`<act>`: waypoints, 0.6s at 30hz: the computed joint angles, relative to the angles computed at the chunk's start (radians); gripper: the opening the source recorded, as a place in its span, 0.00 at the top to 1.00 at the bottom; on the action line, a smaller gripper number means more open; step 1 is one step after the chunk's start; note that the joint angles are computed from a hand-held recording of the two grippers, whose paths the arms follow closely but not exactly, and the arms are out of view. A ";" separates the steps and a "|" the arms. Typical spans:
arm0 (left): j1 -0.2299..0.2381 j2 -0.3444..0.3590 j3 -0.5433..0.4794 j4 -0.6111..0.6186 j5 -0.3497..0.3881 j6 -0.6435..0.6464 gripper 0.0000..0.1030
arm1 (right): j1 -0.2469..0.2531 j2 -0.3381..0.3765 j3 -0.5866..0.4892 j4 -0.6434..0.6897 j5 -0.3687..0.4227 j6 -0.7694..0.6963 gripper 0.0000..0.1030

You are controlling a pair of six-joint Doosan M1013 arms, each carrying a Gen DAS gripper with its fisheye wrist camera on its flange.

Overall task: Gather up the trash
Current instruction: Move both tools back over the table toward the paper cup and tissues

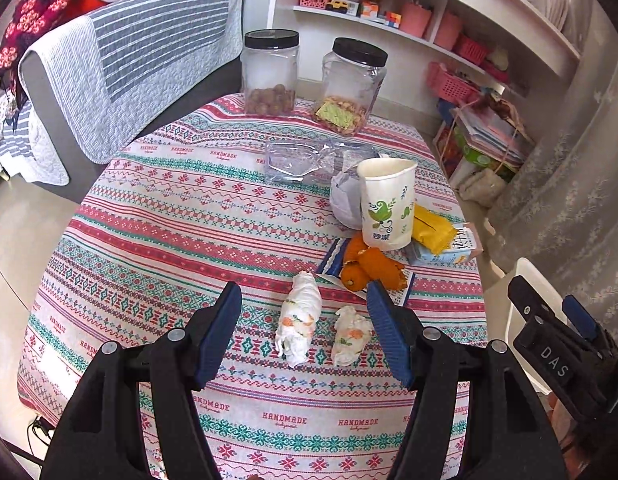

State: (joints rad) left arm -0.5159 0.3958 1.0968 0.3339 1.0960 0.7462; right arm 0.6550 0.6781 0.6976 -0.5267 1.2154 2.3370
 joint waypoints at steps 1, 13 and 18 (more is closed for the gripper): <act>0.001 -0.001 0.001 0.004 0.005 -0.003 0.37 | 0.001 0.005 -0.007 0.005 0.002 -0.008 0.07; 0.034 -0.019 0.031 -0.007 0.054 -0.031 0.36 | 0.014 0.071 -0.104 0.067 0.028 -0.082 0.07; 0.043 -0.027 0.043 -0.010 0.060 -0.028 0.36 | 0.016 0.111 -0.164 0.118 0.057 -0.124 0.07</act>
State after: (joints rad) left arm -0.4729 0.3687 1.1395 0.3238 1.1558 0.7181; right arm 0.6713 0.7886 0.5338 -0.4091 1.2721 2.2130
